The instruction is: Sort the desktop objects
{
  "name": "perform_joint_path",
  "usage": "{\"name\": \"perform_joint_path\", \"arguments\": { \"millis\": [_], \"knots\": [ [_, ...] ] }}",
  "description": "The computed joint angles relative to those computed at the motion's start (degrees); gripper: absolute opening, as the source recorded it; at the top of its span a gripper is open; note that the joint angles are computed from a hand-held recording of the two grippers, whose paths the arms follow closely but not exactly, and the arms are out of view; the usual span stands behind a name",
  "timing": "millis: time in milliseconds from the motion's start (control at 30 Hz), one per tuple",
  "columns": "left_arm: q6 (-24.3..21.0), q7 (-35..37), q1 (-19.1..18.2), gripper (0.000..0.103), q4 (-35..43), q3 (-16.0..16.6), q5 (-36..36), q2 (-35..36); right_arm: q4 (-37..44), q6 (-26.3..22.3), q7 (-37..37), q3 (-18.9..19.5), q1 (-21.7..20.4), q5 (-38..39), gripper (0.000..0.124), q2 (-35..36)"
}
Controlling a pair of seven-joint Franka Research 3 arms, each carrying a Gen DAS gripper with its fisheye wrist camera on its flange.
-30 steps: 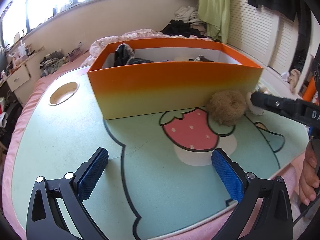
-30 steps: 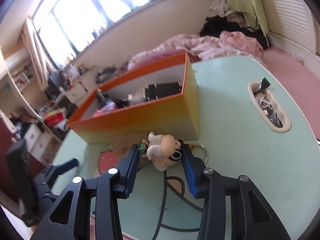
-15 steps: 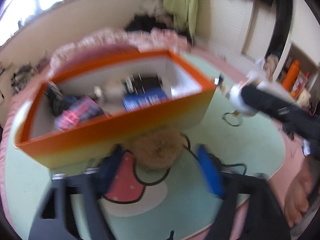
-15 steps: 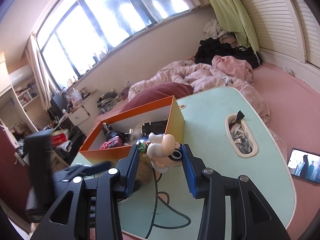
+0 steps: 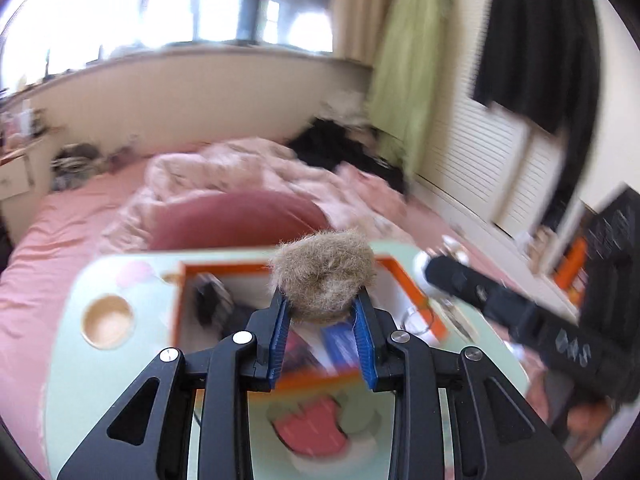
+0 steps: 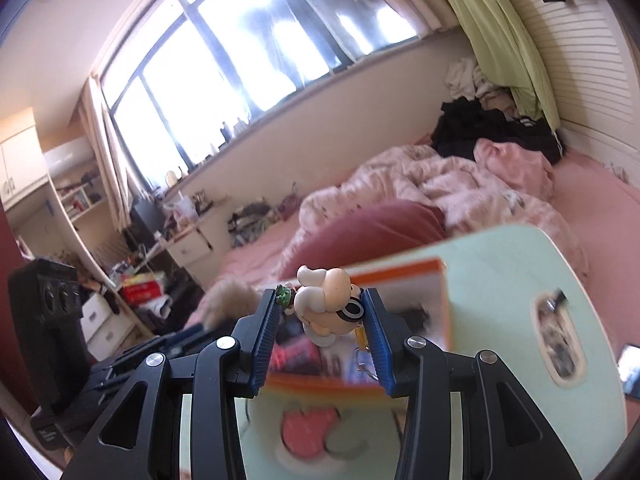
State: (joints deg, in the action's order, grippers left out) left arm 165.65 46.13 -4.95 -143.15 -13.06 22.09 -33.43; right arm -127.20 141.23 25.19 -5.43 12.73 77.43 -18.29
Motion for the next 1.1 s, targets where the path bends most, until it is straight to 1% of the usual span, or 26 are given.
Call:
{"name": "perform_joint_path", "arguments": {
  "millis": [33, 67, 100, 133, 167, 200, 233, 267, 300, 367, 433, 500, 533, 567, 600, 633, 667, 700, 767, 833, 900, 967, 1000, 1033, 1067, 1100],
  "knots": [
    [-1.3, -1.86, 2.38, 0.039, 0.97, -1.72, 0.8, 0.94, 0.97, 2.78, -0.04, 1.31, 0.23, -0.08, 0.042, 1.48],
    [-4.11, -3.32, 3.57, 0.056, 2.3, -2.6, 1.37, 2.58, 1.65, 4.29, 1.11, 2.08, 0.32, -1.45, 0.043, 2.74],
    [-6.87, -2.89, 2.77, 0.071, 3.3, -1.84, 0.27, 4.94, 2.52, 4.89, 3.86, 2.84, 0.1, -4.58, 0.053, 4.39],
    [-7.35, -1.07, 0.39, 0.072, 3.34, 0.38, -1.47, 6.73, 3.74, 3.53, 9.17, 3.38, -0.51, -10.38, 0.064, 6.66],
    [-6.99, 0.98, -0.64, 0.072, 2.91, 1.26, -3.64, 7.84, 4.21, 1.77, 12.1, 3.28, -0.81, -13.22, 0.064, 7.84],
    [-7.36, -0.24, 0.32, 0.073, 2.62, 0.14, -1.78, 8.79, 3.59, 3.18, 11.86, 3.12, -0.08, -13.26, 0.064, 8.35],
    [-8.47, -3.07, 3.06, 0.075, 2.68, -2.98, 4.09, 8.35, 1.48, 7.79, 7.61, 4.96, -0.72, -12.34, 0.071, 6.96],
    [-7.84, -6.22, 4.8, 0.078, 1.71, -4.81, 8.35, 7.16, 0.28, 10.7, 5.21, 4.81, 0.55, -12.15, 0.071, 6.45],
    [-6.28, -8.07, 4.67, 0.079, 0.77, -4.63, 8.59, 6.83, -0.51, 10.98, 3.9, 4.73, 1.05, -13.23, 0.072, 6.18],
    [-6.24, -8.09, 3.38, 0.079, 0.39, -3.63, 8.8, 6.49, -1.0, 9.41, 2.47, 3.52, 1.77, -11.66, 0.072, 6.34],
    [-5.5, -8.65, 3.02, 0.079, 0.1, -3.39, 9.57, 6.35, -1.56, 11.04, 0.7, 3.58, 2.24, -9.95, 0.072, 6.56],
    [-5.67, -7.74, 2.26, 0.079, 0.04, -1.92, 8.98, 6.08, -2.03, 10.37, -0.09, 3.21, 2.33, -8.79, 0.072, 6.34],
    [-5.2, -9.07, 2.89, 0.079, -0.64, -2.47, 9.53, 5.13, -2.29, 9.75, -0.55, 2.98, 2.43, -7.6, 0.072, 5.87],
    [-3.24, -11.32, 3.97, 0.079, -2.45, -3.22, 10.65, 3.0, -3.32, 8.52, -2.87, 2.12, 2.67, -4.13, 0.072, 4.75],
    [0.07, -14.53, 6.0, 0.079, -4.75, -4.78, 12.57, 0.27, -4.5, 7.57, -5.33, 1.45, 2.75, -0.84, 0.072, 3.46],
    [1.73, -16.09, 6.9, 0.079, -6.44, -5.83, 13.55, -2.22, -6.18, 6.75, -7.16, 1.1, 2.47, 1.08, 0.073, 1.36],
    [1.73, -15.97, 6.3, 0.079, -7.61, -5.94, 13.52, -3.95, -7.65, 7.05, -7.37, 1.4, 2.18, 0.8, 0.075, -0.27],
    [-0.32, -14.09, 3.87, 0.079, -8.41, -4.99, 12.53, -5.21, -9.67, 7.97, -7.08, 1.82, 1.94, -0.47, 0.082, -2.19],
    [-6.29, -9.52, -1.45, 0.08, -9.17, -2.74, 9.25, -6.02, -12.95, 8.36, -5.54, 2.13, 1.5, -4.08, 0.084, -5.27],
    [-8.27, -7.71, -3.92, 0.08, -11.06, -1.73, 6.85, -6.89, -16.37, 8.9, -2.59, 2.83, 0.93, -9.76, 0.084, -7.04],
    [-9.86, -7.35, -4.79, 0.08, -12.44, -1.23, 4.66, -6.87, -18.05, 8.97, 0.71, 3.02, 0.91, -14.74, 0.084, -7.02],
    [-12.64, -6.85, -5.36, 0.08, -12.22, -0.39, 2.25, -5.74, -18.91, 8.67, 4.66, 3.5, 0.63, -19.66, 0.084, -5.99],
    [-13.85, -7.86, -3.8, 0.083, -11.86, -1.61, 2.87, -5.52, -18.56, 7.37, 6.32, 2.75, 0.32, -22.01, 0.084, -5.6],
    [-15.79, -8.73, -2.66, 0.084, -11.12, -2.74, 3.44, -4.98, -17.91, 7.3, 8.24, 2.94, 0.25, -23.85, 0.085, -4.46],
    [-16.54, -10.02, -1.44, 0.092, -10.83, -4.0, 4.76, -4.75, -18.57, 9.68, 8.54, 3.46, 0.63, -24.47, 0.087, -4.6],
    [-15.99, -9.9, -2.11, 0.103, -11.3, -3.28, 4.64, -4.87, -18.99, 10.46, 9.06, 3.47, 0.7, -25.77, 0.091, -5.26]
  ]
}}
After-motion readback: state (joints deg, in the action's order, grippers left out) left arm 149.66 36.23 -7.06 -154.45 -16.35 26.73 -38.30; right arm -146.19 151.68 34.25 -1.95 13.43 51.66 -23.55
